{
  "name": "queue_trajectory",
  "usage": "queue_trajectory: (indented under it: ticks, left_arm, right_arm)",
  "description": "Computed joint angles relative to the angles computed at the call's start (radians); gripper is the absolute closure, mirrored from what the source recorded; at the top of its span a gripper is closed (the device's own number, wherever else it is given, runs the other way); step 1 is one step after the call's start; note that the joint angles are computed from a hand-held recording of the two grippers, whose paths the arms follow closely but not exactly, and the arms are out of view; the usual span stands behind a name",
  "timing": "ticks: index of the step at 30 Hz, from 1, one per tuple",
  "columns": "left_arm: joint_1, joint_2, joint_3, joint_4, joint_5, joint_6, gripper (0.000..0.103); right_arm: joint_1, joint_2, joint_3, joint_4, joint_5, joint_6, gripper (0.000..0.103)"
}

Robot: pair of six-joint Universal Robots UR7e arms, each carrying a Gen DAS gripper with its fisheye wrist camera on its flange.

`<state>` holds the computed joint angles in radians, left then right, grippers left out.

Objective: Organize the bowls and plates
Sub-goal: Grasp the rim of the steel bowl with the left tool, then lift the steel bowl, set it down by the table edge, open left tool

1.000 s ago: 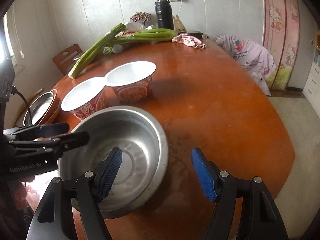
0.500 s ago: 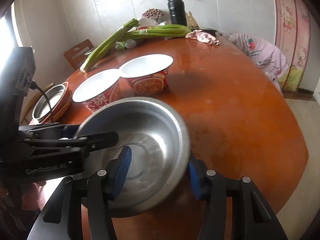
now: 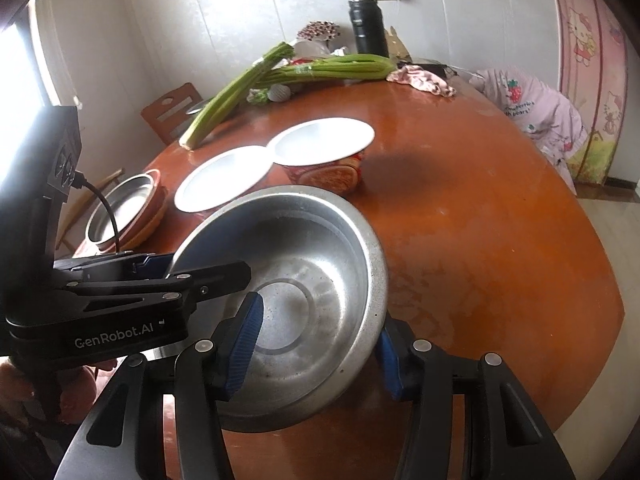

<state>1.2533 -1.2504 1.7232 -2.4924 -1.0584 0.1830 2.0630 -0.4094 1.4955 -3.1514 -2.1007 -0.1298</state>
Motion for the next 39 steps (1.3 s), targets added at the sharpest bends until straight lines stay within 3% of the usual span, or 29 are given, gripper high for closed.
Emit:
queue_trajectory:
  ticks: [19, 39]
  left_arm:
    - [0.043, -0.117, 0.066, -0.018, 0.034, -0.027, 0.056]
    - [0.060, -0.120, 0.082, -0.016, 0.035, -0.013, 0.056]
  right_arm:
    - [0.060, 0.075, -0.098, 0.118, 0.040, -0.032, 0.048]
    - [0.060, 0.102, -0.130, 0.172, 0.016, -0.007, 0.048]
